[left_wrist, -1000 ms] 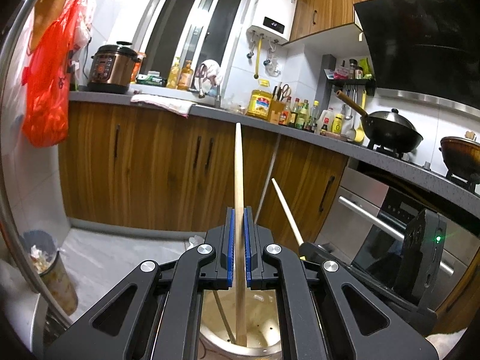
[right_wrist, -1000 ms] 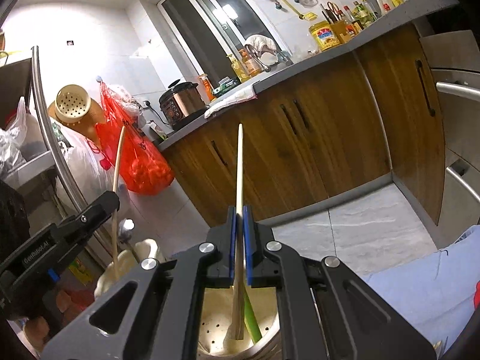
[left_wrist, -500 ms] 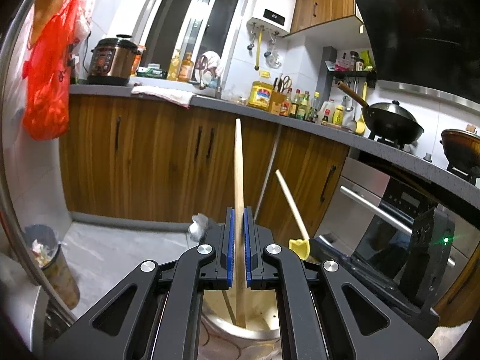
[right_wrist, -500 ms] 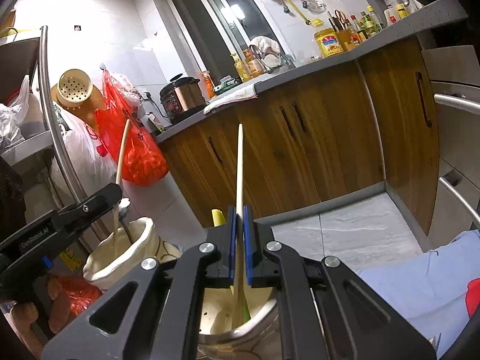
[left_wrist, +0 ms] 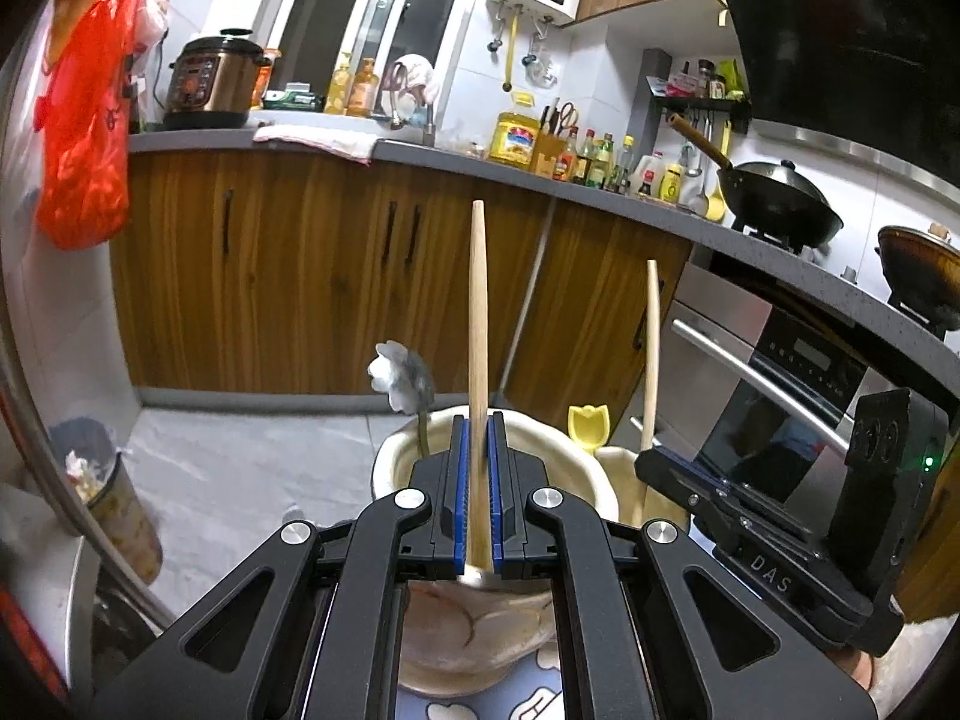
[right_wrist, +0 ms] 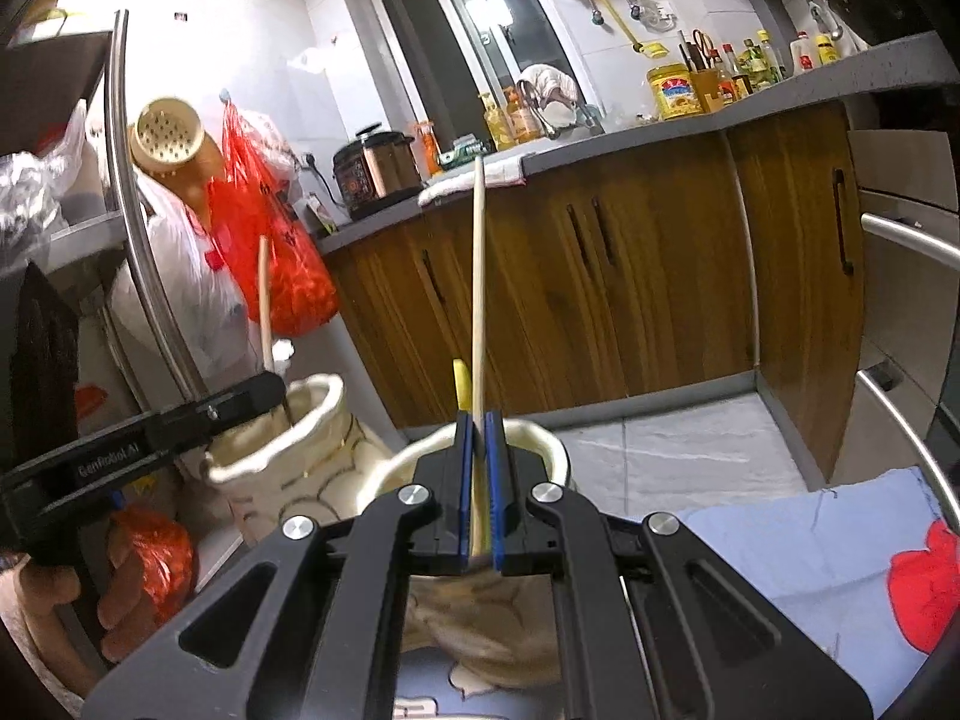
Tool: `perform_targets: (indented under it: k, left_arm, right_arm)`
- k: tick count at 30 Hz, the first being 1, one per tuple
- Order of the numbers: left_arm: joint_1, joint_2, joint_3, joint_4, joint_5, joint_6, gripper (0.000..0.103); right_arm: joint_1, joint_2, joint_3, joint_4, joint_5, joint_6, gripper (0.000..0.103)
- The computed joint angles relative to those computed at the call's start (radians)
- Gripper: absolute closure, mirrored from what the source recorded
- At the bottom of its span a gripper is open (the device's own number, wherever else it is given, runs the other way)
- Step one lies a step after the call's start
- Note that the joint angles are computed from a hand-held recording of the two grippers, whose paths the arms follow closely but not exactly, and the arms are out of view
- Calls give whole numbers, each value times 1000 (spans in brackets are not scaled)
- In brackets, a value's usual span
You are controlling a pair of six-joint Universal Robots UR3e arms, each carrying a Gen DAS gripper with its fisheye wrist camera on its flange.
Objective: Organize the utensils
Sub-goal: 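Lower the left tool's chopstick into the larger cup while the right tool lowers its chopstick into the smaller cup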
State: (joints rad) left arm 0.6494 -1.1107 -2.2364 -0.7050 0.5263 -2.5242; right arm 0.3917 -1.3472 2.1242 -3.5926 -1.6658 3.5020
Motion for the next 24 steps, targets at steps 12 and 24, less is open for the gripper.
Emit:
perform_targets:
  k: [12, 24]
  left_arm:
    - [-45, 37, 142, -282, 129, 110, 97]
    - [-42, 54, 109, -242, 115, 116, 94]
  right_arm:
    - [101, -47, -142, 353, -165, -61, 98]
    - [124, -24, -207, 436, -213, -96, 98]
